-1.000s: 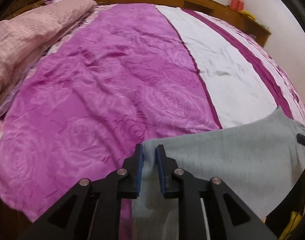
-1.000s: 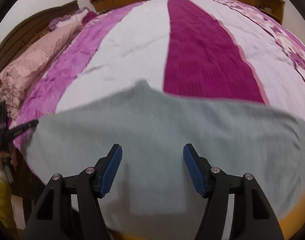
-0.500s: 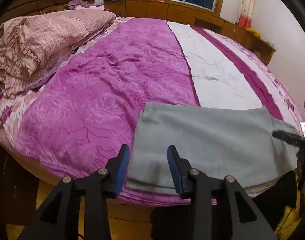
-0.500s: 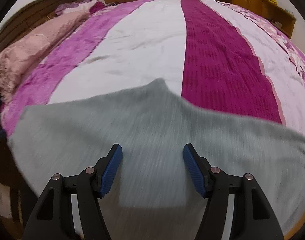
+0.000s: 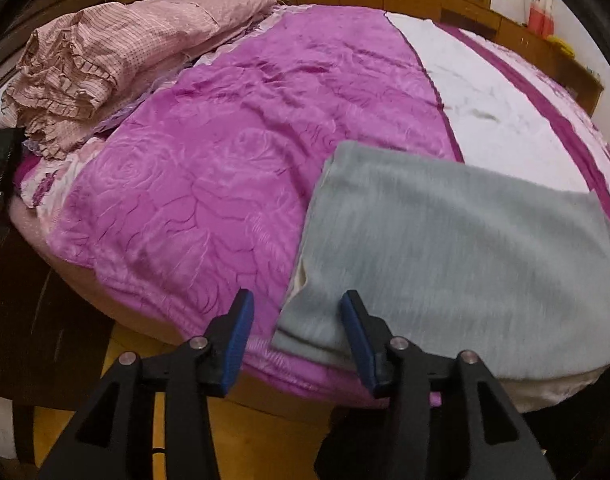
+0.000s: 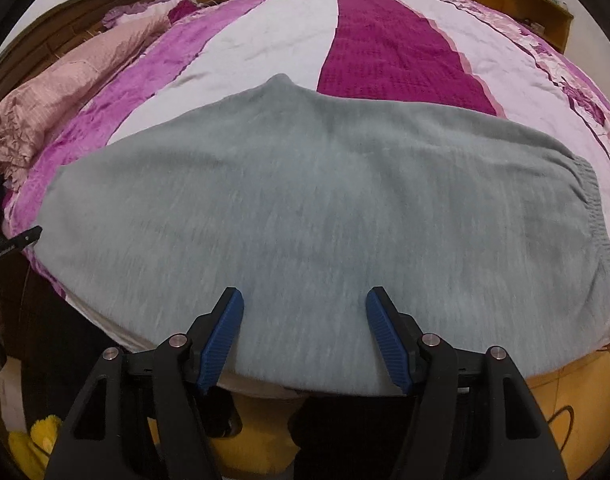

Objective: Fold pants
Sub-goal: 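Withdraw the open left tool from the folded pants, then move the open right tool to the grey pants' elastic waistband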

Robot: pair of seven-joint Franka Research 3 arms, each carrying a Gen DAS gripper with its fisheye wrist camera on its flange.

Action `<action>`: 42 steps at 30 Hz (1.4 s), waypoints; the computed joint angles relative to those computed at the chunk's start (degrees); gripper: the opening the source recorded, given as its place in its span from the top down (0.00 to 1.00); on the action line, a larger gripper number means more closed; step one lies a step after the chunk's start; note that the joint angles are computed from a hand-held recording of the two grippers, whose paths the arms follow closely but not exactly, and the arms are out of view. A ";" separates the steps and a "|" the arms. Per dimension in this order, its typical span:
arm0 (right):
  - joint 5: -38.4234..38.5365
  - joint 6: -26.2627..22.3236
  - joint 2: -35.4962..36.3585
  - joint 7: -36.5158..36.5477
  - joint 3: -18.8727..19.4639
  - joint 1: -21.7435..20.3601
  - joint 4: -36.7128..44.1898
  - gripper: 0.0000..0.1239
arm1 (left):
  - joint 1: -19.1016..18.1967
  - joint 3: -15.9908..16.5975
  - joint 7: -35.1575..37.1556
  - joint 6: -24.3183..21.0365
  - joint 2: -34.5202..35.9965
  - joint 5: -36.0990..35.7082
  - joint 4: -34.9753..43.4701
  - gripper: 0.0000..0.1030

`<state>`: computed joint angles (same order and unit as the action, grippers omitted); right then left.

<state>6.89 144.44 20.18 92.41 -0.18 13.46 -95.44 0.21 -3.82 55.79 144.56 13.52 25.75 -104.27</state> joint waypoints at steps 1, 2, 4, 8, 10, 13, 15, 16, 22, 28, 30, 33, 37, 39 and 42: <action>-0.12 -0.21 0.07 0.17 -0.06 0.08 0.17 0.53 | -0.07 0.06 -0.02 -0.03 -0.47 0.41 -0.48 0.52; -0.12 -0.36 0.02 0.37 -0.11 0.09 0.21 0.53 | -0.16 0.11 -0.11 -0.04 -1.09 0.92 -1.04 0.53; 0.64 -0.81 -0.44 0.44 0.11 -0.20 0.14 0.53 | -0.12 -0.12 0.47 0.99 -2.87 1.50 -2.91 0.53; 7.01 4.22 -5.05 -2.27 1.24 -2.69 -5.46 0.53 | -0.39 -1.06 2.33 3.10 -5.75 1.71 -5.68 0.52; 8.08 7.45 -7.47 -1.70 0.70 -3.10 -8.87 0.53 | -1.04 -1.43 2.41 2.63 -5.91 2.61 -5.14 0.52; 8.21 12.07 -11.21 2.28 -1.10 -4.16 -14.34 0.53 | -2.21 -1.98 2.97 1.70 -4.59 3.79 -2.58 0.52; 8.60 14.22 -12.64 5.00 -1.89 -5.23 -16.85 0.53 | -3.04 -2.17 2.95 1.32 -3.52 4.52 -0.99 0.52; 8.71 15.48 -13.44 6.86 -2.37 -5.79 -18.38 0.53 | -3.34 -2.37 3.36 1.07 -2.88 4.20 -0.18 0.52; 16.42 17.16 -14.47 7.99 -2.24 -9.91 -21.83 0.53 | -3.61 -4.11 9.45 -2.12 1.30 -4.41 4.47 0.52; 30.71 16.84 -11.38 0.10 -0.54 -12.63 -19.51 0.53 | -5.44 -2.92 6.81 -4.02 4.55 -5.40 7.10 0.49; 35.39 16.84 -10.49 -4.14 0.56 -13.57 -18.36 0.53 | -5.44 -2.94 6.47 -4.23 4.80 -5.58 7.41 0.48; 39.55 16.70 -9.24 -8.46 1.41 -14.05 -16.86 0.53 | -5.08 -3.12 7.01 -4.47 5.11 -6.49 7.86 0.47; 43.47 17.62 -7.50 -12.53 2.33 -13.95 -16.08 0.53 | -5.03 -2.96 6.24 -3.47 4.95 -6.62 7.22 0.45; 43.89 17.83 -6.52 -12.88 2.40 -13.94 -15.83 0.53 | -5.07 -2.85 5.40 -2.85 4.94 -6.60 6.89 0.45; 48.11 18.69 -6.60 -16.08 3.40 -14.71 -16.02 0.53 | -4.86 -2.92 5.16 -2.28 4.93 -6.90 6.67 0.44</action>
